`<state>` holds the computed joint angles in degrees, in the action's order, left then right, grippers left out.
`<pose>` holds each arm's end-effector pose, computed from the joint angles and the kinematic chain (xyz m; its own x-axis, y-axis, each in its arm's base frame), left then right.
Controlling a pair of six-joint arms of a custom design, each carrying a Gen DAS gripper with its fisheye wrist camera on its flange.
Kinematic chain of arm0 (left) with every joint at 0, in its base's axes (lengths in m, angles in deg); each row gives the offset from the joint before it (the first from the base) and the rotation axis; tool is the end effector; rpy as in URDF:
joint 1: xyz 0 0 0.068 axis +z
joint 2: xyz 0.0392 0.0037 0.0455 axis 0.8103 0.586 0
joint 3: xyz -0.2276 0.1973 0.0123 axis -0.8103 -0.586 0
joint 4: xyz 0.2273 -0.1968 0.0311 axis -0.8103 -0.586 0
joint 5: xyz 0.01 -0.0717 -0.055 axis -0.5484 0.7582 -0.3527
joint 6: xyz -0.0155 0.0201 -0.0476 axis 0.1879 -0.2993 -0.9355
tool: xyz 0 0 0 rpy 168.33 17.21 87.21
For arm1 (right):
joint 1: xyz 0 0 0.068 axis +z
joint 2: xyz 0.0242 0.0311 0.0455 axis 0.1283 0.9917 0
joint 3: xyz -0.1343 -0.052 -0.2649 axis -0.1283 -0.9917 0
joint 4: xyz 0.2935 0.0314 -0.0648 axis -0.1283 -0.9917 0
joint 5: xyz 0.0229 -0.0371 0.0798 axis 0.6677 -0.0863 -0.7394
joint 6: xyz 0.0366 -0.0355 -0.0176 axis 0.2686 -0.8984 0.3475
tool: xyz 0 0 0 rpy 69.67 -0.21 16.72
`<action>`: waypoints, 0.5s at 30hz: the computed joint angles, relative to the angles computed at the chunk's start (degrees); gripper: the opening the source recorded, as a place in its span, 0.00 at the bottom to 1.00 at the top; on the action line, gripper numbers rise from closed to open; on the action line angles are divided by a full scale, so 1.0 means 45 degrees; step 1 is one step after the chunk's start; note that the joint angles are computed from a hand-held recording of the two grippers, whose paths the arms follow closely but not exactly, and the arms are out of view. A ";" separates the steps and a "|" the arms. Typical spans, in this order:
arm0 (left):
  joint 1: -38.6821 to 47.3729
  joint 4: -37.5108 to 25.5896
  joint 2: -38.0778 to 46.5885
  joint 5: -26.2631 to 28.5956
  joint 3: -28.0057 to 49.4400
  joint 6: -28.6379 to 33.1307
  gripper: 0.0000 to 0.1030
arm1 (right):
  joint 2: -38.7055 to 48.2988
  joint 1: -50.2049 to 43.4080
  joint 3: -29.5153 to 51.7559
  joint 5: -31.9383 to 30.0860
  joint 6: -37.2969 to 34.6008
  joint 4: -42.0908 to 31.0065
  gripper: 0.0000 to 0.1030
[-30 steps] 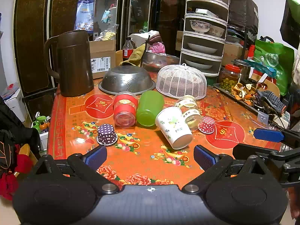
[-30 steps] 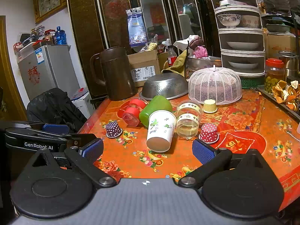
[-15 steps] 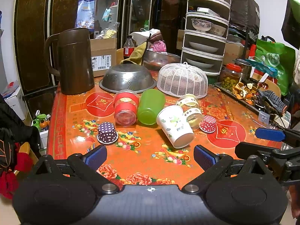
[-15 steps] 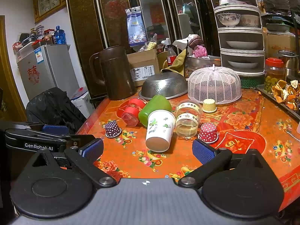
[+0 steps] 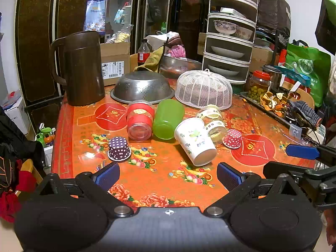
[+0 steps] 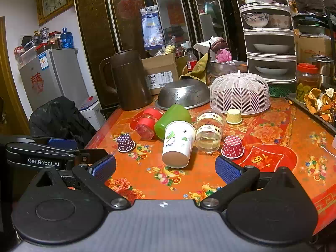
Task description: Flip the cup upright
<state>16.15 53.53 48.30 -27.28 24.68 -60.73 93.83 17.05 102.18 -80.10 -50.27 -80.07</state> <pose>0.1646 -0.1086 0.1845 -0.5742 -0.0172 -0.8185 0.0575 0.9965 -0.0613 0.1467 0.0381 0.1823 -0.4999 -0.0521 -0.8645 -0.4497 0.8687 0.2077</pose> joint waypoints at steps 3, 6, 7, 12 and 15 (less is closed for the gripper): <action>-0.0013 0.0029 0.0020 -0.0010 -0.0008 -0.0014 0.97 | -0.0038 -0.0082 0.0010 -0.0051 -0.0012 -0.0057 0.99; -0.0028 0.0050 0.0044 -0.0029 -0.0007 -0.0034 0.97 | -0.0097 -0.0062 0.0012 -0.0026 -0.0002 -0.0116 0.99; -0.0043 0.0082 0.0074 -0.0036 -0.0009 -0.0037 0.97 | -0.0102 -0.0074 0.0010 -0.0038 -0.0007 -0.0122 0.99; 0.0007 0.0116 0.0088 -0.0001 -0.0027 -0.0027 0.97 | -0.0003 -0.0027 0.0041 0.0003 0.0017 -0.0094 0.99; 0.0032 0.0136 0.0124 0.0020 -0.0024 -0.0024 0.97 | 0.0100 -0.0014 0.0049 0.0018 0.0036 -0.0028 0.99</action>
